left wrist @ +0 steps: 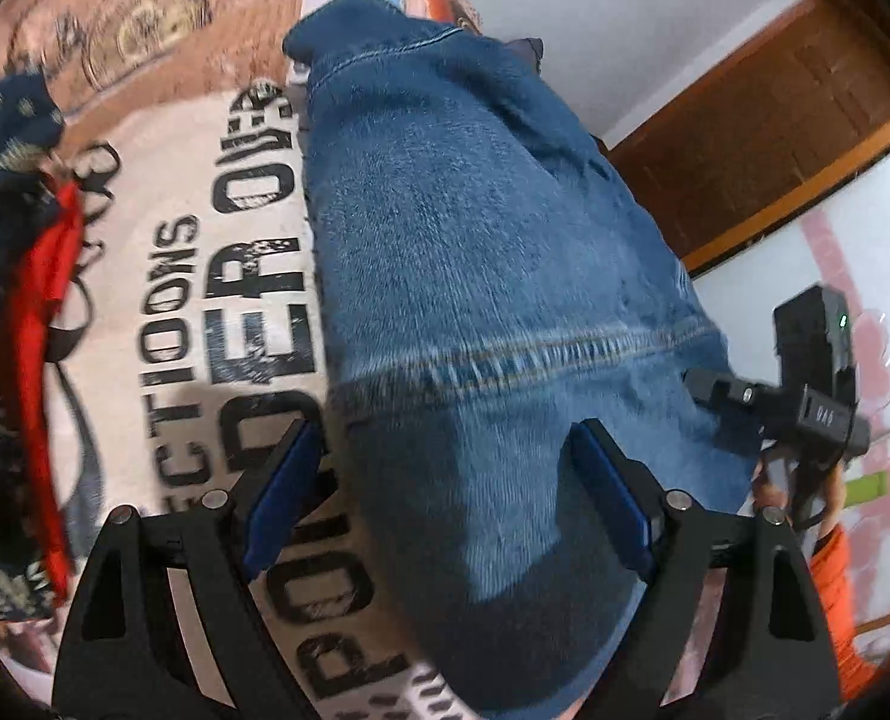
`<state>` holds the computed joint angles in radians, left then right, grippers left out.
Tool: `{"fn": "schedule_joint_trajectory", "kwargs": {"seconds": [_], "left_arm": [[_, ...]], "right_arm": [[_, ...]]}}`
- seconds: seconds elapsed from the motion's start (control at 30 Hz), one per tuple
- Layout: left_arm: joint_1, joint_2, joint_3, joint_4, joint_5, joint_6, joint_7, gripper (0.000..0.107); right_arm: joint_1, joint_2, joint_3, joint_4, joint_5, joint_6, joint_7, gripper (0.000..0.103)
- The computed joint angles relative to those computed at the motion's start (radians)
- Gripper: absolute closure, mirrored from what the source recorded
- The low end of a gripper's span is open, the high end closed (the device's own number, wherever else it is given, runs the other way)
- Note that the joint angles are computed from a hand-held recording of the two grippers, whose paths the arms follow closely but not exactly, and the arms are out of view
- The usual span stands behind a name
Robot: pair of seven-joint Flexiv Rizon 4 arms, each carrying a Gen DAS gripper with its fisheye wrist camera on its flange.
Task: Fold large clothes
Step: 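Close the left gripper on the denim bundle while the right gripper grasps its other side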
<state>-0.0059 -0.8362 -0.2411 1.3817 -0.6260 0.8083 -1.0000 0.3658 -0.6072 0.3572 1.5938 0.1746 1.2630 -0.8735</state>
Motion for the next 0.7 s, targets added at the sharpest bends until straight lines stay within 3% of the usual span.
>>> {"fn": "schedule_joint_trajectory", "kwargs": {"seconds": [0.13, 0.5, 0.57, 0.63, 0.7], "left_arm": [[0.009, -0.066, -0.017, -0.084, -0.028, -0.088, -0.058, 0.019], [-0.032, -0.089, -0.023, -0.106, -0.011, -0.033, -0.053, 0.014], [-0.028, -0.079, -0.026, -0.086, -0.015, -0.015, -0.050, 0.020], [-0.021, -0.065, -0.034, -0.060, -0.023, 0.006, -0.032, 0.033], [-0.019, -0.054, -0.037, -0.044, -0.025, 0.020, -0.018, 0.041]], "right_arm": [[-0.030, -0.030, 0.044, -0.042, 0.028, -0.014, -0.054, 0.012], [-0.049, -0.056, 0.060, -0.112, 0.120, -0.104, -0.158, 0.012], [-0.019, -0.040, 0.025, -0.096, 0.099, -0.106, -0.138, 0.017], [0.005, -0.029, -0.001, -0.082, 0.078, -0.102, -0.112, 0.027], [-0.005, -0.033, 0.018, -0.085, 0.097, -0.091, -0.115, 0.038]]}}
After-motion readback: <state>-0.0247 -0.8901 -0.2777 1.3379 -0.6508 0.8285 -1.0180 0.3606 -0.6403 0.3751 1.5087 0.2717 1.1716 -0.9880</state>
